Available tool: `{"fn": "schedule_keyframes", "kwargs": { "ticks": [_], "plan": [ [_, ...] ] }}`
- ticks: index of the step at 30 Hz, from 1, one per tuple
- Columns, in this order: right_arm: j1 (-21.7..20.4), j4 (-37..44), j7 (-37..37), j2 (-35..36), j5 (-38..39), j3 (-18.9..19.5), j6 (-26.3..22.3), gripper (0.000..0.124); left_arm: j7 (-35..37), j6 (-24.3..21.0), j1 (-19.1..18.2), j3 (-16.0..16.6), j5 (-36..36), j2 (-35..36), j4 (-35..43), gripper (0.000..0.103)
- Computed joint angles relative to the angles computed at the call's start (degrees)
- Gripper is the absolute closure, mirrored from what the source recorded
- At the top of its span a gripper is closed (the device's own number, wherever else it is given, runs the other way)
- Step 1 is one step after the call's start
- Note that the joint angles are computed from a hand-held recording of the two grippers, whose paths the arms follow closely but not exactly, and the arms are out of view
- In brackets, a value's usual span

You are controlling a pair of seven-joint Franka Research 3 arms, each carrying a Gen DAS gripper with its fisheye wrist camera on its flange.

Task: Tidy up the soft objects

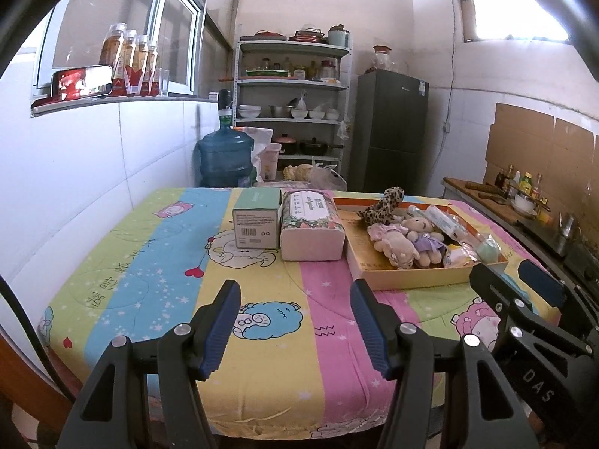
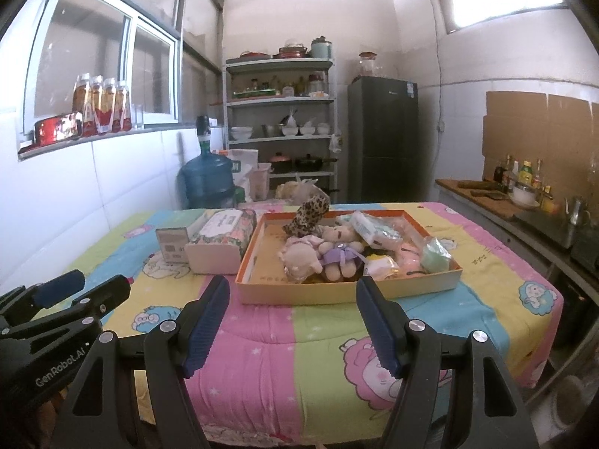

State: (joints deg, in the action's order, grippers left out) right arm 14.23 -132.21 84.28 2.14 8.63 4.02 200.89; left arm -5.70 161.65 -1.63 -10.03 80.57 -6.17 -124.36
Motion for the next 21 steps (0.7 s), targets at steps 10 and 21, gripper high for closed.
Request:
{"fn": "schedule_keyframes", "kwargs": {
  "ticks": [10,21],
  "plan": [
    [-0.7,-0.5,3.0,-0.7,-3.9,-0.1,-0.4,0.052,0.0,-0.2,0.0,0.0,0.1,0.1,0.1,0.043],
    [-0.3,-0.6,2.5,-0.8,-3.4,-0.2,-0.5,0.052,-0.1,-0.2,-0.1,0.0,0.2,0.1,0.1,0.043]
  ]
}}
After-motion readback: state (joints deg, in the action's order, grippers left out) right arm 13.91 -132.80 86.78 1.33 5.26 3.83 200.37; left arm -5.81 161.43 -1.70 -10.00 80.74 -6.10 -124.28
